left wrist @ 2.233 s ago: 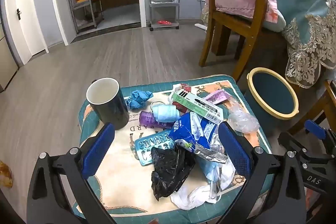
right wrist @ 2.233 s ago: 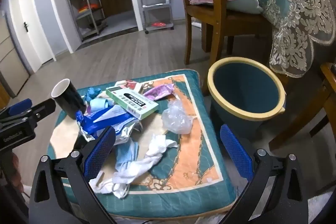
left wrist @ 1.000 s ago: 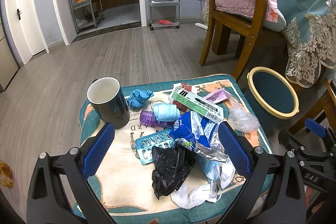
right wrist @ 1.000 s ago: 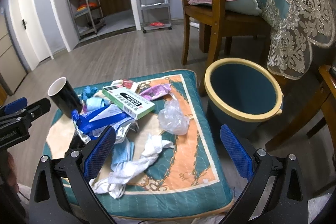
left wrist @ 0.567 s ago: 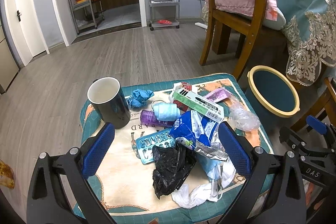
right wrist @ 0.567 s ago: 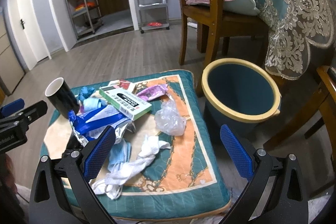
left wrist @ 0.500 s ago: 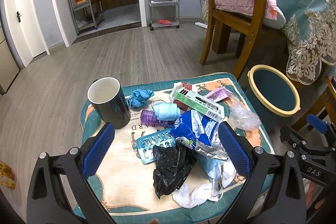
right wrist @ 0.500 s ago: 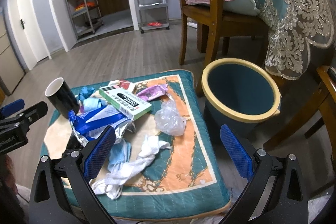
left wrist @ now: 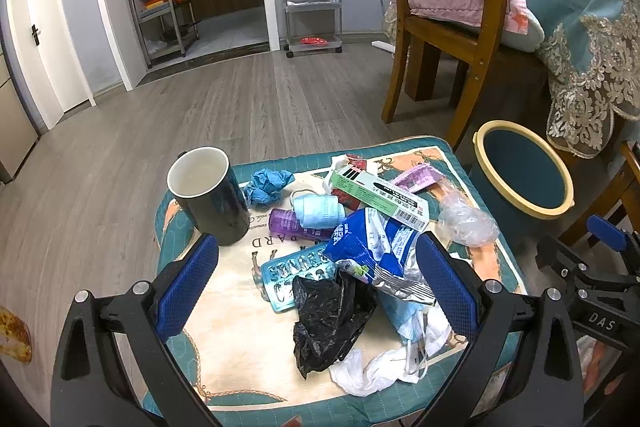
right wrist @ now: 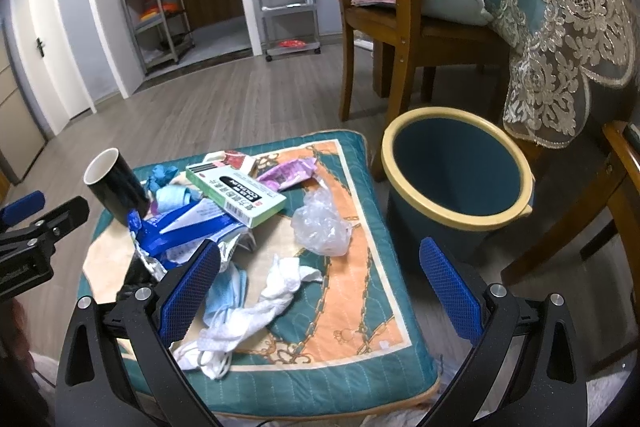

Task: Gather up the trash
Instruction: 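Move both tools toward the trash pile on the cushion, then grasp the clear plastic bag with the right tool while the left tool grasps the blue wipes packet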

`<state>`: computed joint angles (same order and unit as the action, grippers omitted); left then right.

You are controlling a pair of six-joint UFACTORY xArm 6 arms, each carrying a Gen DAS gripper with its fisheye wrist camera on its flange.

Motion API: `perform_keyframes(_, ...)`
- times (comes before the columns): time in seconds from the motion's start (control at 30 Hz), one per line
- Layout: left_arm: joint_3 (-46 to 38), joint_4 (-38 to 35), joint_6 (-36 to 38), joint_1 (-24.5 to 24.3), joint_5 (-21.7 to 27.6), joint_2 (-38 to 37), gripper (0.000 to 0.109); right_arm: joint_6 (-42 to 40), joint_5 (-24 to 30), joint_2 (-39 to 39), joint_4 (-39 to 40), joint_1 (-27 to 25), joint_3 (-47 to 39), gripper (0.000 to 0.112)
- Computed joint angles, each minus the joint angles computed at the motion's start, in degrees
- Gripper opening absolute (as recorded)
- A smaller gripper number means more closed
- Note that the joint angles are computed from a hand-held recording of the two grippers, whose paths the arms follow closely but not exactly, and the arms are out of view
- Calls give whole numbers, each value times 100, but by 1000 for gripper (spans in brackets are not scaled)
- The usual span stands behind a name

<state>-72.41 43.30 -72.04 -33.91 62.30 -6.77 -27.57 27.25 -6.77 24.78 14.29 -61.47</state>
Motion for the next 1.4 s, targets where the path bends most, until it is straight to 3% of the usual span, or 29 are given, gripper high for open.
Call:
perform_keyframes(0.23, 47, 73, 130, 46, -250, -38, 97, 248, 407, 486, -77, -152, -740, 99)
perform_keyframes(0.33, 41, -262, 471, 309, -744, -12, 97, 339, 662, 876, -359, -146, -1324, 99)
perform_keyframes(0.53, -638, -441, 1010, 865, -956, 543, 97, 217, 1124, 1845, -376, -137, -2449, 99)
perform_keyframes(0.8, -813, -513, 1385, 1225, -1405, 1038, 97, 137, 1413, 2658, -699, -44, -2922, 95)
perform_keyframes(0.87, -711, -837, 1662, 1208, -1541, 1057, 97, 124, 1568, 2802, -816, -26, -2969, 90)
perform_keyframes(0.93, -703, -999, 1822, 1152, -1470, 1124, 94, 205, 1817, 2936, -977, -1, -3080, 75)
perform_keyframes(1.0, -642, -1091, 1814, 1101, -1426, 1132, 91, 301, 2085, 3038, -950, -4, -3195, 71)
perform_keyframes(1.17, -583, -874, 1599, 917, -1235, 1103, 86, 271, 2176, 3041, -1119, 92, -3110, 57)
perform_keyframes(1.27, -544, -808, 1626, 799, -1105, 1063, 80, 234, 2272, 3048, -1181, 115, -3079, 42)
perform_keyframes(1.33, -513, -740, 1623, 740, -1032, 1016, 79, 206, 2263, 3013, -1168, 108, -3026, 26)
perform_keyframes(1.4, -428, -650, 1569, 681, -950, 918, 78, 208, 2270, 2967, -1086, 76, -3012, 21)
